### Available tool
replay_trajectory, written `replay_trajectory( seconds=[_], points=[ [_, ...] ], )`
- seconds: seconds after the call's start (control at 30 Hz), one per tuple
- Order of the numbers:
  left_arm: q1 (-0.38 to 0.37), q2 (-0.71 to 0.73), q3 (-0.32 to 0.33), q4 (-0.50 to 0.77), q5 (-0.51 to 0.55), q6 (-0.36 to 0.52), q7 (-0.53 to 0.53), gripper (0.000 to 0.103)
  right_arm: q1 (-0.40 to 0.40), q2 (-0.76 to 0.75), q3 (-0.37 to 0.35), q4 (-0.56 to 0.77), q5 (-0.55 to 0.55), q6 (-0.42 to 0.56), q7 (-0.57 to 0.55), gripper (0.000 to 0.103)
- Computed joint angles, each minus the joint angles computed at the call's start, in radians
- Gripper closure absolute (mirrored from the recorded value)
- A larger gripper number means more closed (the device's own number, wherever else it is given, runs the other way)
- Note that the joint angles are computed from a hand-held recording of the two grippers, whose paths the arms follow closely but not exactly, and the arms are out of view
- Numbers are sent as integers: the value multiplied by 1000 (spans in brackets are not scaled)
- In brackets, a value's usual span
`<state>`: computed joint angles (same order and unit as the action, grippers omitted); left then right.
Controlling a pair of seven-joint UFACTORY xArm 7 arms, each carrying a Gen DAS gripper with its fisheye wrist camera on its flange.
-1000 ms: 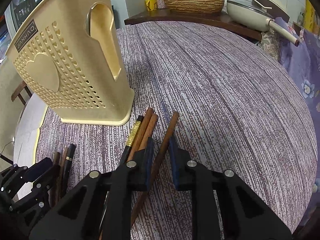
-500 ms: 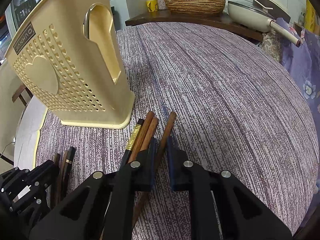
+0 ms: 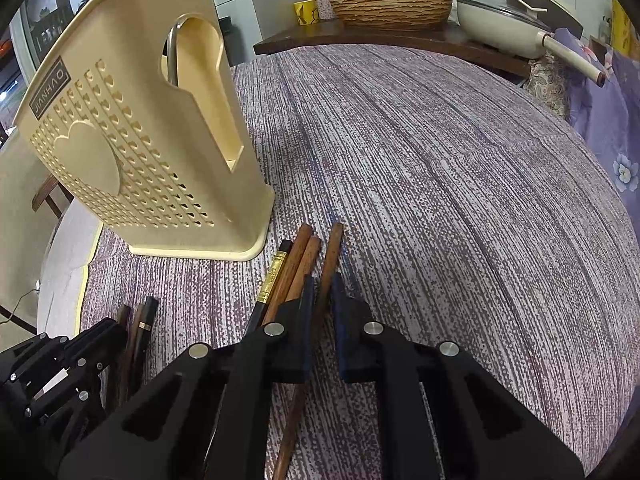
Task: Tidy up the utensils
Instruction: 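Lift the chopstick with the right gripper and carry it over the holder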
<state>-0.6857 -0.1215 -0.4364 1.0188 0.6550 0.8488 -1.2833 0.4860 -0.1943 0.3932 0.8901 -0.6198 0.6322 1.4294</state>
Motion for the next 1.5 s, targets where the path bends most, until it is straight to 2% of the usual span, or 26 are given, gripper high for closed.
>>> replay_trajectory(
  seconds=[0.43, 0.73, 1.03, 1.5],
  points=[
    [29, -37, 4, -41, -14, -57, -17, 95, -23, -48, 9, -46, -30, -66, 47, 95],
    [69, -117, -22, -75, -8, -93, -43, 95, -92, -214, 65, -138, -39, -150, 90, 95],
    [143, -235, -82, -65, 14, -106, -42, 95, -174, -426, 149, -176, 23, -173, 19, 95],
    [287, -353, -183, -47, 12, -151, -33, 95, -273, -564, 236, -143, 154, -185, -145, 95]
  ],
)
